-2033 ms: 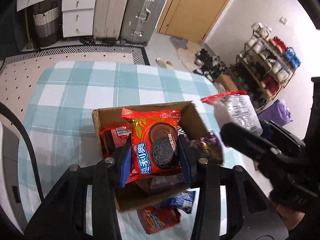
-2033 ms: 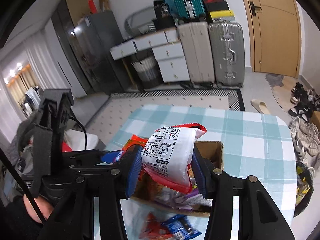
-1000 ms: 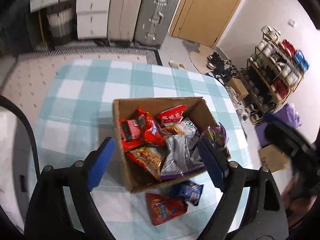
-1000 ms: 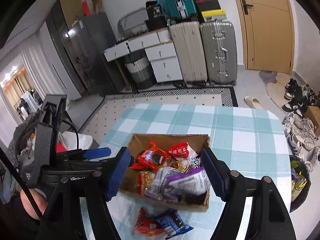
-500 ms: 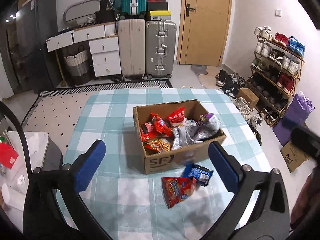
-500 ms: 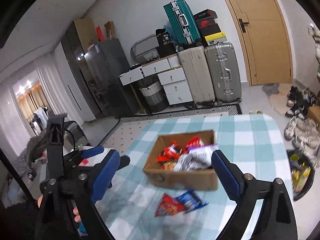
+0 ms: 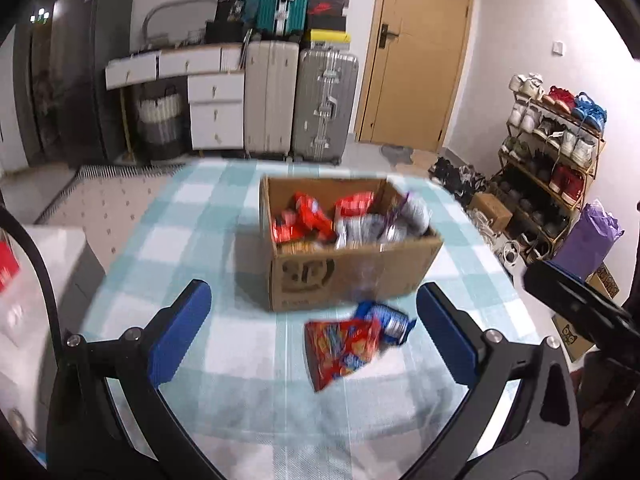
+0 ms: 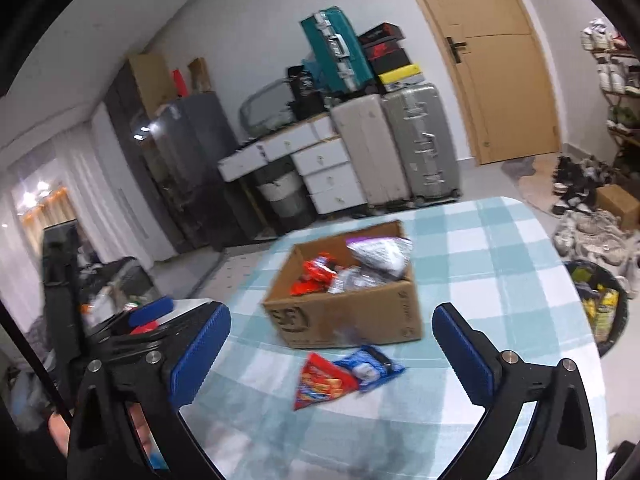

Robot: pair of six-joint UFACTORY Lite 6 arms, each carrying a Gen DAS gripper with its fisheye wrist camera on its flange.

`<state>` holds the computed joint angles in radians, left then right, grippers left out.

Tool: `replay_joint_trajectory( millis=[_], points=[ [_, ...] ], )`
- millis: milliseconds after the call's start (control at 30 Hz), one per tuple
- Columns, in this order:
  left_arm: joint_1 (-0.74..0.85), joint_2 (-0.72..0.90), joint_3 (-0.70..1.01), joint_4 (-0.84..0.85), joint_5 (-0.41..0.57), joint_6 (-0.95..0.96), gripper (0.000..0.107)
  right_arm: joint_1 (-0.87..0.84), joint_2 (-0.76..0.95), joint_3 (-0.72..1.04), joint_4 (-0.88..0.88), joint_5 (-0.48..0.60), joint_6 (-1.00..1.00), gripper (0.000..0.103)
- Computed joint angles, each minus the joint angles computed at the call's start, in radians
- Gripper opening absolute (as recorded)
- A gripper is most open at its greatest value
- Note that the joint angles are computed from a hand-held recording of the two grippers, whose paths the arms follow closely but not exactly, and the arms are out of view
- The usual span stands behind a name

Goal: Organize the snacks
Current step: 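Move both tools back toward the red cracker bag and blue pack, then grasp the red cracker bag with the left gripper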

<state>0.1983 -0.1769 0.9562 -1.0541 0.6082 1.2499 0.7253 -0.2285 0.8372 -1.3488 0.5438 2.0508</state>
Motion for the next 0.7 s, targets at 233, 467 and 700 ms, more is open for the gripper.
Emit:
replay_joint_trajectory(
  millis=[233, 467, 700],
  points=[
    [-0.089, 0.138, -0.11, -0.2, -0.136, 0.265, 0.102, -0.08, 0.116, -0.071, -0.171, -0.042, 0.281, 0.103],
    [-0.156, 0.359, -0.076, -0.435, -0.155, 0.614, 0.102, -0.128, 0.191, -0.187, -0.536, -0.031, 0.715, 0.103],
    [-0.223, 0.536, 0.022, -0.503, -0.195, 0.715, 0.103, -0.203, 0.237, -0.213, -0.823, -0.107, 0.965, 0.103]
  ],
)
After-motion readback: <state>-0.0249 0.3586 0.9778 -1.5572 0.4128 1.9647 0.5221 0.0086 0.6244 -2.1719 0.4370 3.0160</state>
